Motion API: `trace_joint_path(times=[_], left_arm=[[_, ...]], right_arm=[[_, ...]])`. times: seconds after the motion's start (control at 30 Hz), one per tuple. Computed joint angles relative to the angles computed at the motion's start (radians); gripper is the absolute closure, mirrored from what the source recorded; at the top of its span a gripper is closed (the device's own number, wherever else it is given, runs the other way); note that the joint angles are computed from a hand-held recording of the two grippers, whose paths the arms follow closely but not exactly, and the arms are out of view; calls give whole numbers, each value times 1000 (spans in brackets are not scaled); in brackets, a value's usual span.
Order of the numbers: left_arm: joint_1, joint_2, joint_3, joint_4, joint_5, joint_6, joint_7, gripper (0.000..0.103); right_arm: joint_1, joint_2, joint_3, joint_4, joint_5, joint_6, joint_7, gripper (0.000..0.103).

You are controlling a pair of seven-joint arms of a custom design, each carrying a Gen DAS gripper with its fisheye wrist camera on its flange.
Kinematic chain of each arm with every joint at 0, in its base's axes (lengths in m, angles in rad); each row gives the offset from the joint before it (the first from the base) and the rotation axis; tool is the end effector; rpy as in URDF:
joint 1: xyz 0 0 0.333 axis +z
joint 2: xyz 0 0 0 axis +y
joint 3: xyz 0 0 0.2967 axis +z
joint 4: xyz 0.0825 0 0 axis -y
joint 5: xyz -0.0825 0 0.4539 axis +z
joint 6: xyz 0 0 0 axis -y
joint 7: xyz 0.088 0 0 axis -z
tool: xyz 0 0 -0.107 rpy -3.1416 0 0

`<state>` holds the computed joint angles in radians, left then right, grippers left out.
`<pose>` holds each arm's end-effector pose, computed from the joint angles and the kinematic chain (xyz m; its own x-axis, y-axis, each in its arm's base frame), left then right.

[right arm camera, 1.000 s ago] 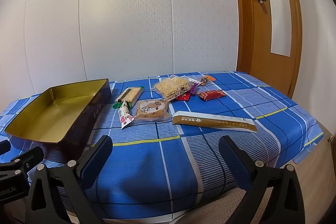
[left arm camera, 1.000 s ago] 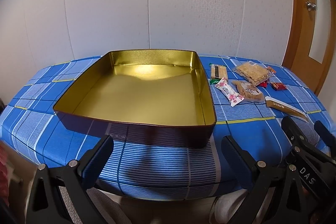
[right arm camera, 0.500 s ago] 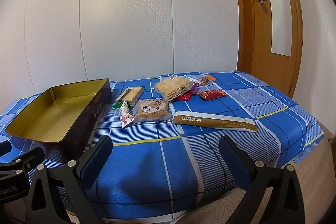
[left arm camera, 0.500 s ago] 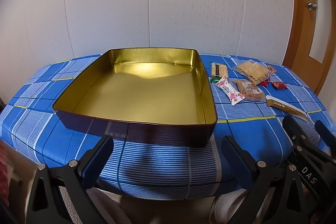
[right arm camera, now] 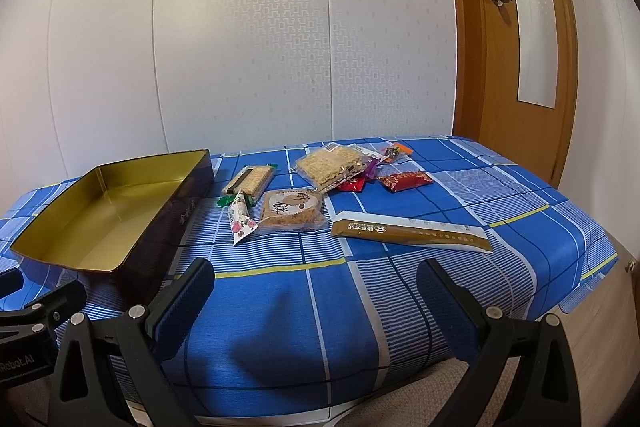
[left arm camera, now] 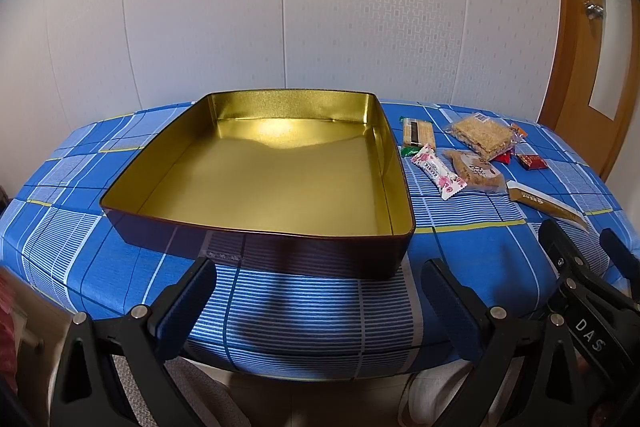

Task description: Organize snacks

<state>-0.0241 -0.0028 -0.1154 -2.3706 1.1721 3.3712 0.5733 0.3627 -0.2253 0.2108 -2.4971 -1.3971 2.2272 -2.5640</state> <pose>0.5278 -0.1765 0.3325 -0.3955 -0.9184 0.0091 -0.5859 0.2447 -0.7726 0.4499 0.2502 0.3187 -0.5469 -0.8368 -0.0269 -0.3747 0.2733 -0.8859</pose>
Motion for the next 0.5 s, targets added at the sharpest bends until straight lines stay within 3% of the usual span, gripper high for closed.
trace_joint_path(times=[0.3,0.5], left_arm=[[19,20,-5,64,242,-6,-242,0],[22,25,-7,84,321,-10,-319,0]], right_arm=[[1,2,0,3,-4,-1,-4,0],[2,1,0,2,-2,-2,0,0]])
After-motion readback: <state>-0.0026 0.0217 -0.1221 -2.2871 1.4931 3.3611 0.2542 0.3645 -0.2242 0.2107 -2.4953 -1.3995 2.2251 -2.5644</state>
